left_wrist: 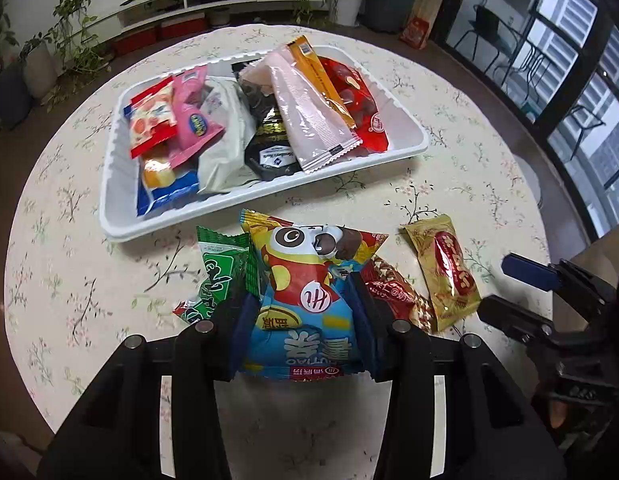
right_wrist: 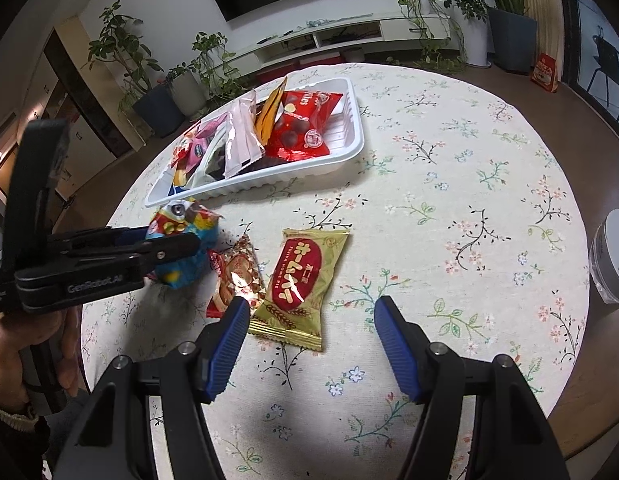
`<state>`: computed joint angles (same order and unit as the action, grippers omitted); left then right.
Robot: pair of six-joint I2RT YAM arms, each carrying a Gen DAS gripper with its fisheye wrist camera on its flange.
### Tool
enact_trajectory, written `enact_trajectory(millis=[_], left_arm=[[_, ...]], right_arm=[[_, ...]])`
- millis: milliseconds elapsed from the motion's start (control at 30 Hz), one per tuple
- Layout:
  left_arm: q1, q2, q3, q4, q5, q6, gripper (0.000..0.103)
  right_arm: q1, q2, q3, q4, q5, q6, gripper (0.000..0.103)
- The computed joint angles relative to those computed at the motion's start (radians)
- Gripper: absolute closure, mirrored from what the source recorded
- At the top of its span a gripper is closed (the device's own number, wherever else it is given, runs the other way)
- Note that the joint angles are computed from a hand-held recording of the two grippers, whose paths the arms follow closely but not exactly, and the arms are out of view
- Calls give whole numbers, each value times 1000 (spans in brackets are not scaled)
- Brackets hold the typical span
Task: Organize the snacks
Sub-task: 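Grasp the blue-yellow chips bag with the left tool, then grasp the gold red-label packet with the right tool while the left tool holds the chips bag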
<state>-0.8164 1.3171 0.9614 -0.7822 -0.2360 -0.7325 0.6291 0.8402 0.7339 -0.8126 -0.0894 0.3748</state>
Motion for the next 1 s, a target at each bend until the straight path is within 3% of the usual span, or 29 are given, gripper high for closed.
enact_trajectory(millis=[233, 367, 533, 600, 733, 1000], left_arm=[[-135, -224, -131, -78, -88, -185, 61], [-250, -293, -177, -153, -156, -325, 61], [-308, -351, -232, -168, -186, -417, 61], [-305, -355, -244, -151, -189, -418, 61], [-296, -362, -261, -127, -196, -418, 61], [-336, -383, -268, -150, -225, -477, 61]], right_arm=[[23, 93, 51, 20, 27, -3, 41], [46, 203, 82, 22, 52, 10, 49], [100, 263, 89, 34, 119, 39, 50], [118, 275, 95, 31, 149, 44, 52], [150, 290, 103, 13, 214, 32, 67], [142, 196, 70, -38, 197, 37, 69]])
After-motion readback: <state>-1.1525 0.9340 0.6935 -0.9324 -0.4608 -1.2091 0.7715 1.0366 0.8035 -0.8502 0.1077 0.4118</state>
